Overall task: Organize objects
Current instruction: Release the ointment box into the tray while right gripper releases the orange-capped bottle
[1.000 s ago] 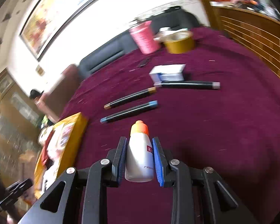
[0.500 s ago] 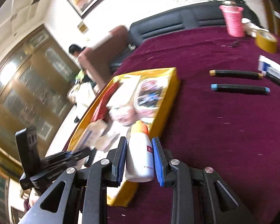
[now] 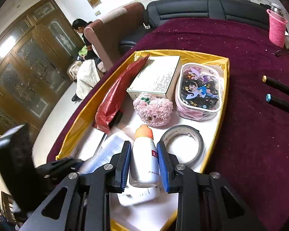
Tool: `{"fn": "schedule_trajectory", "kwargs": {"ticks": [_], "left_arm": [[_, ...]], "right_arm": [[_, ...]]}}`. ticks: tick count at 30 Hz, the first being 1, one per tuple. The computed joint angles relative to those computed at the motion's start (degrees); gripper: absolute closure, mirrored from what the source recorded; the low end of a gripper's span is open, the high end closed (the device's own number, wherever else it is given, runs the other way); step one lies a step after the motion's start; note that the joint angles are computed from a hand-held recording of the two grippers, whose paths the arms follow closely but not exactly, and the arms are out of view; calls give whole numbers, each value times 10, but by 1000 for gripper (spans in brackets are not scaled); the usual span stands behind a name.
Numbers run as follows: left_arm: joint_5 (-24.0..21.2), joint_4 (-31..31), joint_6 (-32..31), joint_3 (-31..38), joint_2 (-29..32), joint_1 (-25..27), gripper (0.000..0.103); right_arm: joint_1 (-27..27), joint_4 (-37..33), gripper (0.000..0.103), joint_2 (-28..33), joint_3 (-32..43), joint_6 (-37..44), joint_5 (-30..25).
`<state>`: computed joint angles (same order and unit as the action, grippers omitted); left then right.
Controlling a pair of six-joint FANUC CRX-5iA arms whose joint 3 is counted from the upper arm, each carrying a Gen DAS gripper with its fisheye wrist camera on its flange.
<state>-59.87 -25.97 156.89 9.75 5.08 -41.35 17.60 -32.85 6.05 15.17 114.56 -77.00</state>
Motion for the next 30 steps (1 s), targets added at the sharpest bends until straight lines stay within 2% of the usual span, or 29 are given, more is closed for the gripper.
{"fn": "schedule_trajectory", "kwargs": {"ticks": [3, 5, 8, 11, 18, 21, 23, 26, 30], "left_arm": [[0, -21, 16, -9, -19, -8, 39], [20, -25, 24, -24, -37, -8, 33], [-4, -60, 53, -16, -43, -24, 25], [-3, -71, 77, -23, -55, -26, 17], [-35, -99, 121, -14, -61, -40, 13], [-62, -122, 140, -5, -61, -55, 12], [-76, -133, 149, 1, -60, -61, 12], [-93, -146, 164, 8, -59, -70, 10], [-104, -149, 172, 18, -54, -76, 10]], "right_arm": [[11, 15, 73, 4, -1, -7, 6], [17, 20, 73, 6, -2, -9, 8], [32, 33, 73, 5, -7, -14, 19], [45, 52, 73, -1, -19, -16, 36], [65, 88, 72, -17, -41, -24, 68], [69, 97, 63, -37, -52, -16, 82], [73, 105, 46, -57, -66, -8, 100], [78, 120, 31, -88, -93, 0, 138], [83, 152, 23, -130, -133, 9, 192]]}}
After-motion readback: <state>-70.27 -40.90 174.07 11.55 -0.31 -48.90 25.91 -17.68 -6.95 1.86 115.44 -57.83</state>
